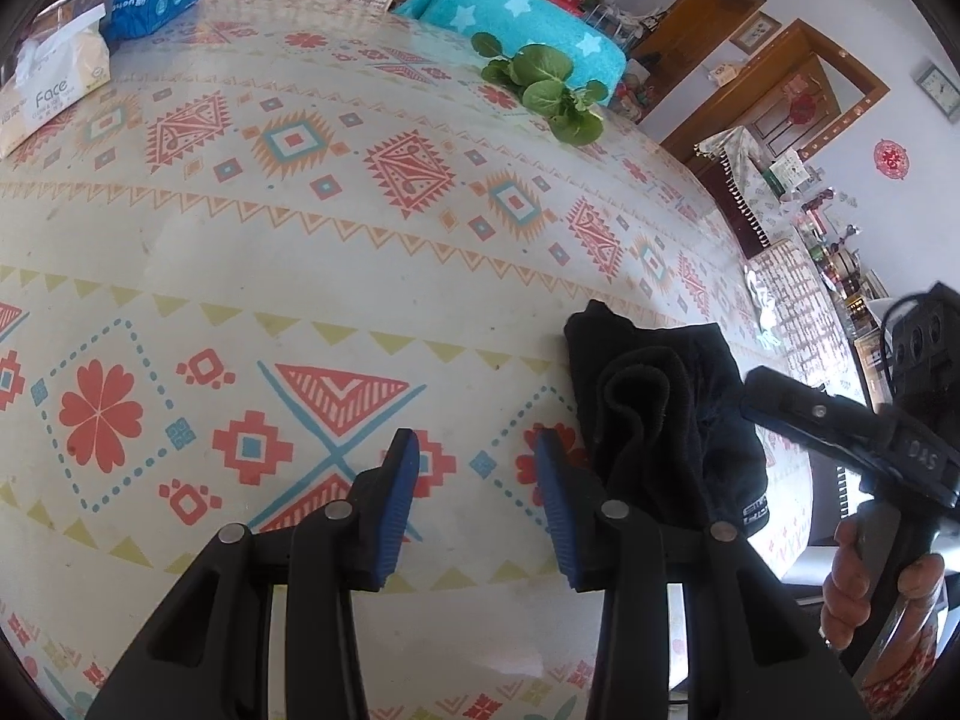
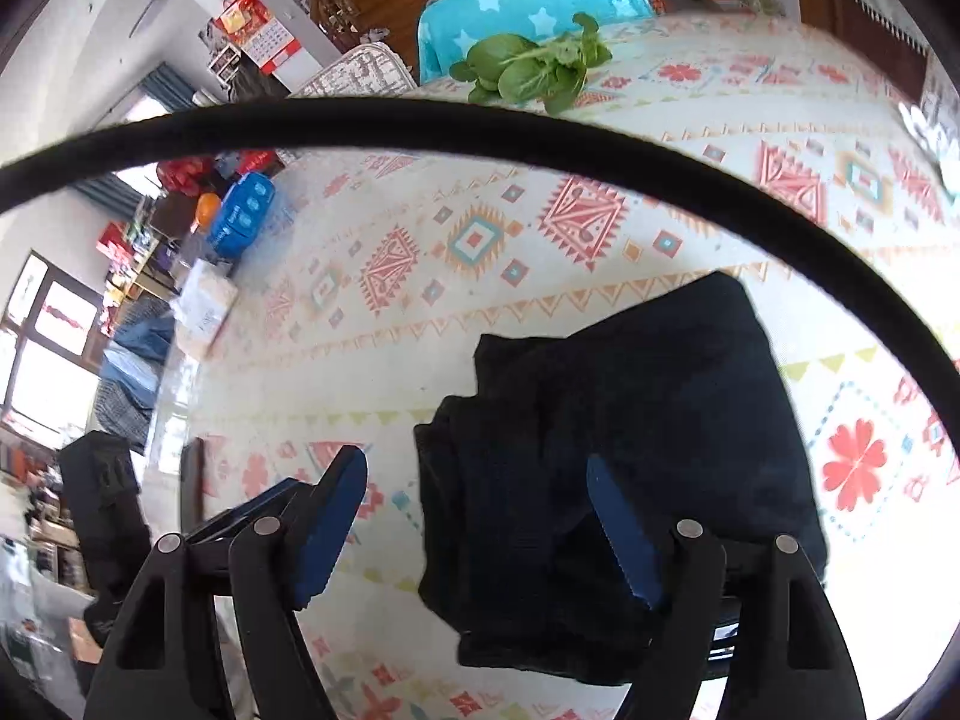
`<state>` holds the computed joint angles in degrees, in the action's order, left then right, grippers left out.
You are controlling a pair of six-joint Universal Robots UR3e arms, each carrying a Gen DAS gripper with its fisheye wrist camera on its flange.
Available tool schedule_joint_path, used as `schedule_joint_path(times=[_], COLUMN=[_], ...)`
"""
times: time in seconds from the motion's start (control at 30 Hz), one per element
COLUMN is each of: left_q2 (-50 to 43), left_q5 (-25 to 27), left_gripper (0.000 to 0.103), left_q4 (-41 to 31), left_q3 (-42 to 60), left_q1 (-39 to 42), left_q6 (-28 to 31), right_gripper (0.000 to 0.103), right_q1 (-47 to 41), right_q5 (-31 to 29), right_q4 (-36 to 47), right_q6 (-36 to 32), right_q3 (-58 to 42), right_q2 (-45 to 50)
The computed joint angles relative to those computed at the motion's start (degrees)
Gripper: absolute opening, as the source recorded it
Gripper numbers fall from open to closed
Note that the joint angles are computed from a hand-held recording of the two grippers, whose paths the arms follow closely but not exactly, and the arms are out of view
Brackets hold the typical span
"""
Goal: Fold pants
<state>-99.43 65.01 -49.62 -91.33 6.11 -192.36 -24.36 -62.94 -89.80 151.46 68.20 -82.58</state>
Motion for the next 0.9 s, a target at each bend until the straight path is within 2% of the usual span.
schedule_joint_path(times=[0.07, 0.1, 0.13, 0.3, 0.5, 0.6, 0.73, 0.77, 0.8, 0.9], left_q2=[0.57, 0.95, 1.37, 2.13, -2.73, -6.38, -11.7, -13.17, -14.22, -13.96], left_q5=[-0.46, -0.99, -1.51, -1.29, 5.77, 8.74, 12.98, 13.72, 14.34, 12.58], left_gripper=[0.039, 0.039, 0.039, 0.039, 0.039, 0.04, 0.04, 0.024, 0.014, 0.008], left_q4=[1.36, 2.14, 3.2, 9.37, 14.11, 16.48, 15.72, 14.6, 13.19, 15.18], left_q3=[-0.91, -1.58, -2.43, -5.38, -1.36, 1.84, 8.02, 9.97, 11.53, 9.76], left_q1=[-1.13, -1.69, -2.51, -9.33, -18.4, -20.68, -23.26, -23.78, -23.98, -22.99], left_q6=[-0.92, -1.5, -2.28, -8.04, -15.08, -18.62, -21.11, -21.19, -21.66, -24.61], right_gripper=[0.066, 0.051, 0.047, 0.047, 0.047, 0.04, 0.031, 0.03, 0.025, 0.02], right_q1=[3.09, 4.43, 5.74, 9.8, 13.07, 13.64, 13.44, 13.18, 12.92, 11.42], right_q5=[-5.26, -7.58, -9.3, -12.62, -17.07, -18.94, -19.63, -19.26, -18.77, -16.93], right_q4=[-0.97, -1.12, 0.11, 11.05, 23.59, 25.31, 25.55, 25.69, 25.94, 30.83], right_q6=[-1.01, -1.54, -2.45, -7.43, -10.31, -11.54, -13.44, -13.78, -13.93, -13.74], right_q3=[-2.55, -4.06, -6.66, -22.82, -44.6, -46.78, -45.72, -45.64, -45.8, -52.36], right_q2=[1.57, 2.5, 4.11, 14.95, 30.09, 32.15, 31.94, 31.95, 32.04, 34.87])
